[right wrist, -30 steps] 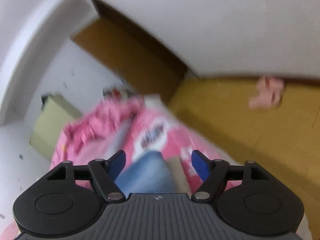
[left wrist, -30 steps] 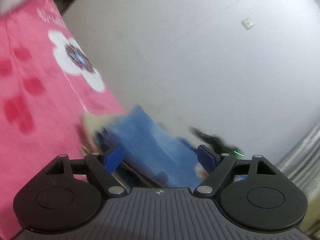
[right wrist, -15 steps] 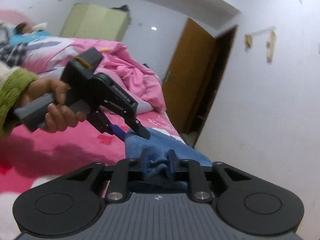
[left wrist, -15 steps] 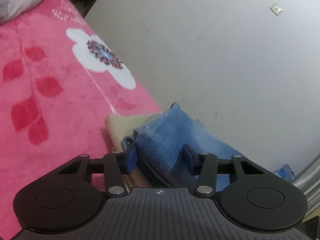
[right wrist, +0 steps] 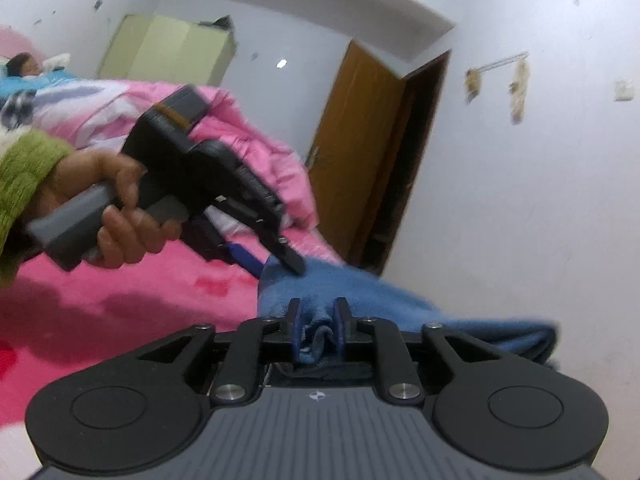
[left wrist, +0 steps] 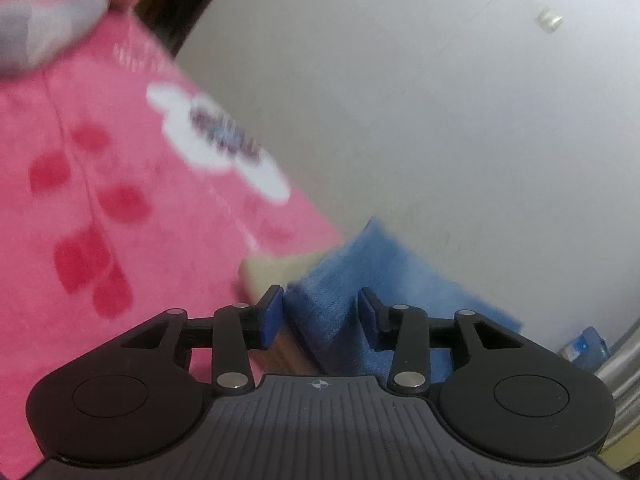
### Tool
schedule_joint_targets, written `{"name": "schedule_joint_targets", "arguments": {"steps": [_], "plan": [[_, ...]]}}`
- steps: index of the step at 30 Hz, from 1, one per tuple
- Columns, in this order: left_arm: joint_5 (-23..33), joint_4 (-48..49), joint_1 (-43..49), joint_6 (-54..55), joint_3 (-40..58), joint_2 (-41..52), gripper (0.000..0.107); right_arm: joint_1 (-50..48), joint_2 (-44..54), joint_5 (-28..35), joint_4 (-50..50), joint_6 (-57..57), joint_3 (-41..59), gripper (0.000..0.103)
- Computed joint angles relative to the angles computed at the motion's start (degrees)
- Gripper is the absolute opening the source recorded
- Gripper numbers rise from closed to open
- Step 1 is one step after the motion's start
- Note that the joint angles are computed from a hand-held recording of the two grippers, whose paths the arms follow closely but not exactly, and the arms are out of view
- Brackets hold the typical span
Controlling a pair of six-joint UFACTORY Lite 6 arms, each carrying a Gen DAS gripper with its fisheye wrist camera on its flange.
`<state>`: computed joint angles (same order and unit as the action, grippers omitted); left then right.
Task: Fold clothes
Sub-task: 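Lower the folded jeans onto the folded khaki pants with both grippers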
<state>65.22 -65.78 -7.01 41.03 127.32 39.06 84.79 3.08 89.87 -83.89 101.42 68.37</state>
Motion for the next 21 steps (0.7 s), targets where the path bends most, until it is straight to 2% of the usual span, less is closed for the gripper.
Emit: {"name": "schedule_joint_targets", "arguments": {"steps": [2,4,7,9,11,12,14,15,17,21], "plan": [[-2.64,-4.87,0.39,7.19,-7.33,-6.28,0.046,3.57,-3.91,4.14,-3.16,3.43,-1.15,0.019],[-3.23,-7.92,-0.54,13.89,-11.85,-11.04,0.048,5.80,-8.21,11.51,-6.86,4.55,-2.15,0.020],[-2.00,-6.69,-4.82,20.01,-15.21,-15.44,0.048,2.29,-17.95,14.55,-9.64,4.78,-5.12,0.021],[-3.01,-1.20,-9.66,23.46,-18.90,-18.58,0.048,-3.31,-23.33,12.18,-8.38,4.99,-8.45,0.020],[-9.03,4.59,-14.53,28.07,-26.95,-23.19,0.048,-9.74,-28.03,7.35,-4.44,6.87,-13.06,0.020],[-10.88,4.60,-15.31,29.93,-30.43,-24.69,0.049,-12.90,-30.22,3.10,-0.07,9.59,-16.92,0.019],[-10.64,-0.04,-14.09,33.36,-35.14,-25.71,0.050,-20.21,-34.05,-6.96,7.23,13.54,-24.21,0.017],[-9.95,-1.39,-13.55,34.01,-36.13,-25.58,0.050,-21.26,-35.09,-9.42,8.20,17.96,-29.50,0.015],[-7.75,-1.17,-12.80,32.66,-34.57,-24.03,0.050,-17.53,-36.87,-7.15,5.67,24.39,-35.59,0.014],[-7.19,-0.60,-12.33,33.00,-33.98,-23.73,0.050,-17.54,-39.81,-6.11,6.14,22.21,-31.34,0.014]]}}
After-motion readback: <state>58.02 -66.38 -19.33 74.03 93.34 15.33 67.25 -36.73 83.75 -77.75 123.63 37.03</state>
